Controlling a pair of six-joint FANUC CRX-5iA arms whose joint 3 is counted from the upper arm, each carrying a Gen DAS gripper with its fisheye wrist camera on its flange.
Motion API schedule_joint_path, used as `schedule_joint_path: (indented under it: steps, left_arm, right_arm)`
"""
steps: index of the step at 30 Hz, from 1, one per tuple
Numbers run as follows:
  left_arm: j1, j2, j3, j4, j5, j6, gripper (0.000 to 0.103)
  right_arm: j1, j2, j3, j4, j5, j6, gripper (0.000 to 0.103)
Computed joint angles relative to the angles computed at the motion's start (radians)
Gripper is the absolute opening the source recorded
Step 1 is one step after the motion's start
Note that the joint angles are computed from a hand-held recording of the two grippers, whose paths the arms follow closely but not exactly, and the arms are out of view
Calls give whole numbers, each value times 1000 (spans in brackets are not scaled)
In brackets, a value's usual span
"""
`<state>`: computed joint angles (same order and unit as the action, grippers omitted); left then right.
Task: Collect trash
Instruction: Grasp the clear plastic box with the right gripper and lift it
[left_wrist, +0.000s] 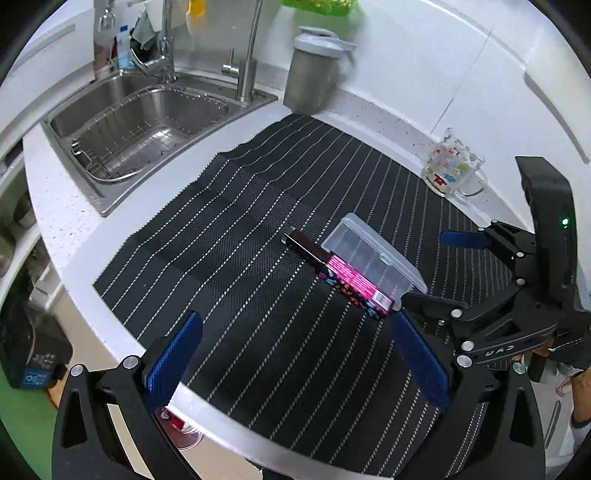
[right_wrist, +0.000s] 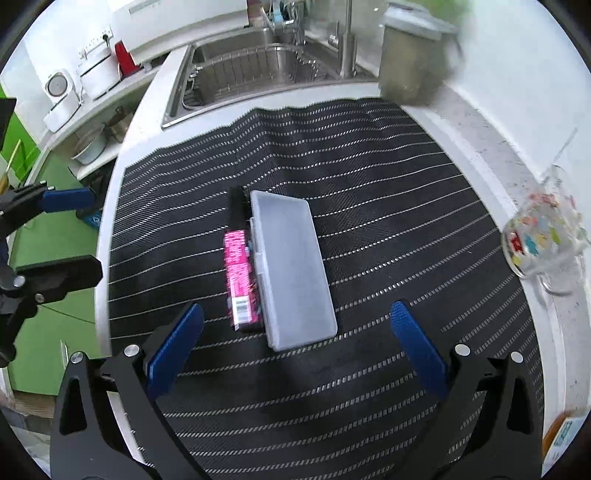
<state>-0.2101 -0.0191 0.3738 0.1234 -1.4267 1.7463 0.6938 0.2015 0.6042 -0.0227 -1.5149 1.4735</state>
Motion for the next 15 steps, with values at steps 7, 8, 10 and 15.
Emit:
schedule_joint_path:
  steps: [7, 8, 10, 15]
  left_arm:
    - [17, 35, -1, 28, 8, -6, 98]
    - [17, 41, 1, 32, 9, -8, 98]
    - [16, 47, 4, 40, 11, -11, 98]
    - [11, 70, 22, 50, 11, -19, 98]
  right_arm:
    - [-28, 70, 64, -39, -38, 44, 49]
    - [-28, 77, 72, -37, -44, 48, 41]
    - [-34, 79, 80, -47, -46, 49, 39]
    - [-42, 70, 86, -40, -22, 26, 5]
